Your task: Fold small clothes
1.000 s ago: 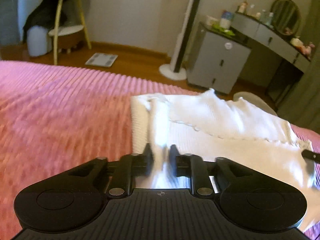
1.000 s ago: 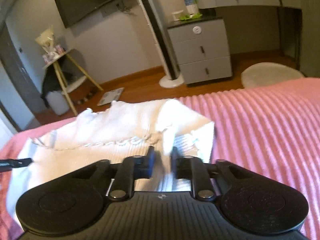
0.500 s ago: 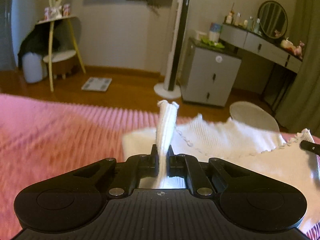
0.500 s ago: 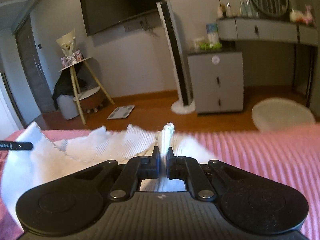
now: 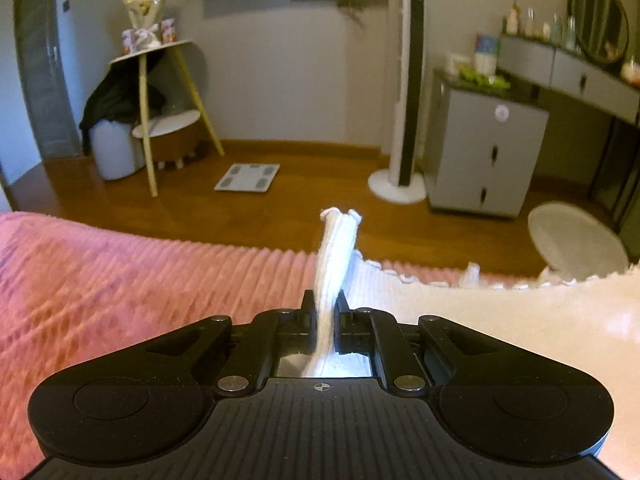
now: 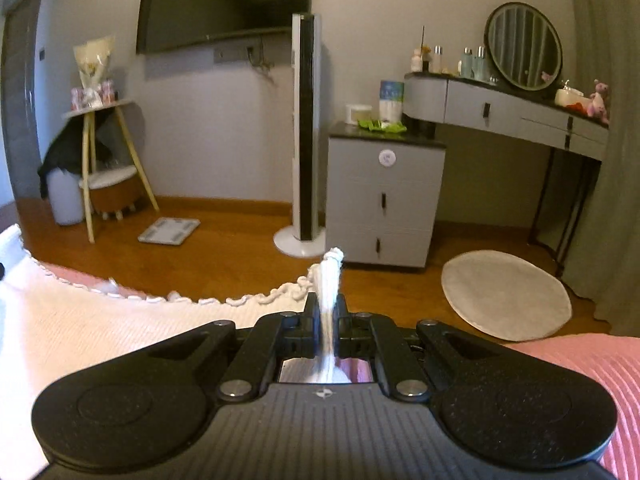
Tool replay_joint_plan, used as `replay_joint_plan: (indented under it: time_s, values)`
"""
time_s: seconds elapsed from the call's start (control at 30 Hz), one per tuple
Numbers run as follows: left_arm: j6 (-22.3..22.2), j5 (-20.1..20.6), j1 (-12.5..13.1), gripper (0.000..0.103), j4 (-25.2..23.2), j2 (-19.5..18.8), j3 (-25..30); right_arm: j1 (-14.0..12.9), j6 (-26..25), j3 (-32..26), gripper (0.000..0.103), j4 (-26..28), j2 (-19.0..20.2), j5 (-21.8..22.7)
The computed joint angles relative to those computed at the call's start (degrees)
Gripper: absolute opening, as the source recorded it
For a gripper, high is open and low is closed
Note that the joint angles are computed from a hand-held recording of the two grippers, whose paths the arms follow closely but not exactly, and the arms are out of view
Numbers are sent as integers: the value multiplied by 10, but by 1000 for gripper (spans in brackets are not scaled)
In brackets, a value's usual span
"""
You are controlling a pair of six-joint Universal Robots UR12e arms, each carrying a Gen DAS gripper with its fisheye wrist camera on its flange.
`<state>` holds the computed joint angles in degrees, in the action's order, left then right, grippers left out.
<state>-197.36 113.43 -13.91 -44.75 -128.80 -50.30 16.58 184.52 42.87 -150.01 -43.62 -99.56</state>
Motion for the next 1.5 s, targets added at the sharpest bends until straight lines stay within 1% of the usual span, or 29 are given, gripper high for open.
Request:
replay_joint_plan:
  time_s: [0.1, 0.13, 0.23, 0.33, 0.37, 0.4, 0.43, 0.47, 0.53, 0.6, 0.67, 0.7, 0.73, 0.77, 0.8, 0.83, 0.9, 1.0, 1.07, 1.1, 1.13, 1.17, 1.23, 1.3, 1.33, 1.4, 1.47, 1.5]
  values:
    - [18, 6, -3, 11, -9, -5, 2, 2, -3, 1, 6, 9, 2, -7]
    - [20, 10, -4, 15, -11, -5, 2, 1, 4, 3, 6, 13, 1, -2]
    - [10, 3, -2, 15, -24, -6, 3, -2, 20, 15, 7, 23, -8, 13]
    - [2, 6, -2, 20, -26, -4, 0, -3, 24, 27, 7, 29, -15, 21]
    - [0, 5, -2, 20, -25, -2, -2, -4, 26, 29, 11, 31, -17, 25]
    - [-1, 4, -2, 22, -28, -2, -1, -5, 30, 31, 14, 38, -19, 28]
    - [-1, 2, -2, 24, -29, -2, -1, -6, 34, 33, 15, 40, -20, 33]
    - [-1, -2, -2, 26, -29, -1, -1, -7, 35, 36, 15, 43, -22, 41]
    - [-4, -10, -2, 34, -35, -2, 3, -6, 33, 36, 15, 52, -22, 42]
    - [-9, -24, -1, 36, -34, 1, -1, -7, 31, 38, 15, 54, -23, 51]
    - [-8, -32, -1, 33, -30, 4, -5, -7, 29, 36, 14, 59, -22, 54]
    - [-5, -33, -1, 32, -32, 3, -4, -7, 26, 37, 11, 57, -23, 55]
    - [-3, -30, -1, 23, -36, 2, -2, -7, 24, 36, 9, 55, -22, 55]
    - [1, -27, -1, 17, -37, 1, -1, -7, 23, 37, 7, 49, -22, 53]
    - [3, -24, -2, 12, -39, 0, 1, -7, 20, 38, 7, 43, -22, 52]
    - [3, -17, -2, 10, -38, -1, 2, -6, 18, 38, 6, 39, -22, 48]
    - [1, -14, -3, 10, -29, -1, -1, -4, 9, 37, 6, 27, -20, 38]
    - [-1, 5, -4, 9, -19, -2, 1, -1, -8, 33, 6, 15, -17, 19]
    - [-15, 27, -6, 9, -13, -3, 2, 1, -11, 29, 6, 12, -14, 5]
    - [-26, 34, -6, 10, -16, -4, 3, 1, -13, 28, 6, 11, -13, 1]
    - [-39, 41, -6, 10, -30, -6, 9, 3, -16, 26, 6, 13, -11, -7]
    - [-47, 36, -5, 10, -43, -6, 12, 5, -17, 19, 7, 25, -9, -27]
    - [-49, 36, -6, 14, -40, -1, 6, 7, -12, 20, 7, 35, -12, -41]
    - [-28, 56, -13, 17, -15, 9, -13, 8, -14, 42, 9, 11, -25, -48]
    - [-22, 66, -16, 25, 4, 16, -27, 8, -13, 56, 10, 1, -35, -42]
    - [-21, 59, -18, 33, 34, 34, -56, 6, -11, 89, 10, -25, -55, -8]
    - [-41, 44, -19, 36, 51, 55, -86, 6, -11, 116, 10, -34, -74, 22]
    - [-48, 26, -19, 37, 52, 65, -99, 7, -15, 135, 10, -43, -85, 42]
